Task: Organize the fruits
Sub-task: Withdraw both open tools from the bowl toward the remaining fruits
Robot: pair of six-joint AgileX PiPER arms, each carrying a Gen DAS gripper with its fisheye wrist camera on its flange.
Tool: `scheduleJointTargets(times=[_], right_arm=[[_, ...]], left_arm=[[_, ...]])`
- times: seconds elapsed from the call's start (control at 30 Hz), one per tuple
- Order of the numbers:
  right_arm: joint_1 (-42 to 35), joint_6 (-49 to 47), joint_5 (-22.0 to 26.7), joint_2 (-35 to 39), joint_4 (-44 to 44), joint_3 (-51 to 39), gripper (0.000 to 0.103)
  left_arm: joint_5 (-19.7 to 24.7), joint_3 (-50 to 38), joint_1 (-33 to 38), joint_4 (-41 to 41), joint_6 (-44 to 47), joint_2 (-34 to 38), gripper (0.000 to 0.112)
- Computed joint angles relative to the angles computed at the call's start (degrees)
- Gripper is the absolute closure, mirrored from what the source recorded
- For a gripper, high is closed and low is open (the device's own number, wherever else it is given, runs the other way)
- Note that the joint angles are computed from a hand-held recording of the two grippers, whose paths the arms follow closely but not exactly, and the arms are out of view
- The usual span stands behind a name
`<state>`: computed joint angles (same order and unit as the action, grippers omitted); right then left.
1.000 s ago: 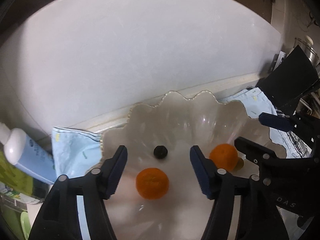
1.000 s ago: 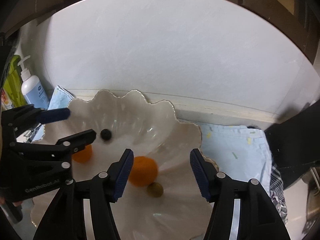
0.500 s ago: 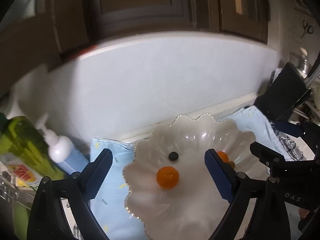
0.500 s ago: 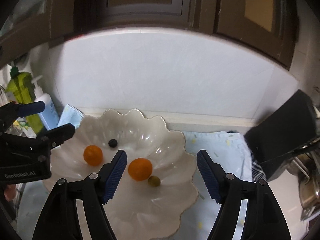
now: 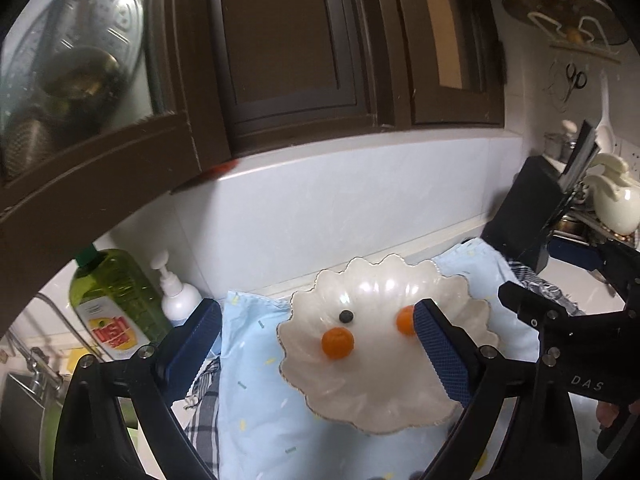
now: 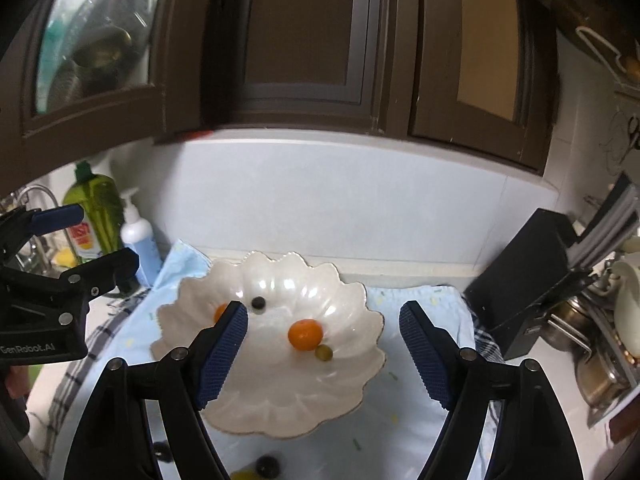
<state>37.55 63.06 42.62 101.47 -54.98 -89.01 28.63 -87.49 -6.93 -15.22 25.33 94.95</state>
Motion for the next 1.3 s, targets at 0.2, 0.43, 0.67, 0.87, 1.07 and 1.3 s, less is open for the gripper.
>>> scheduleJointTargets(times=[0.2,0.43,0.67,0.87,1.07,1.3], right_arm=[[4.9,7.5,2.5,-5.6,-6.4,6.0,0.024],[11.1,14.3,6.6,-9.7,-12.0,11.6,0.024],[16.5,22.5,9.5,-12.5,-16.0,16.8,0.024],[20.9,25.5,14.2,-11.8,-16.6,18.3,0.024],[24.5,28.6,17.4,-10.2,-15.2,19.4,0.024],[27.1,32.0,19.6,-8.1,-12.6,19.9,0.024]], left_arm=[[-2.7,9.0,0.7,-3.2,3.9,-8.1,0.014],[-4.2,17.7,1.6,-5.0,7.1,-16.5,0.014],[-2.2,23.9,4.4,-9.8,13.2,-21.8,0.014],[0.1,28.2,7.7,-15.9,19.8,-24.2,0.014],[2.6,32.1,11.8,-23.5,29.5,-25.3,0.015],[6.5,35.7,16.6,-30.6,40.9,-25.1,0.018]])
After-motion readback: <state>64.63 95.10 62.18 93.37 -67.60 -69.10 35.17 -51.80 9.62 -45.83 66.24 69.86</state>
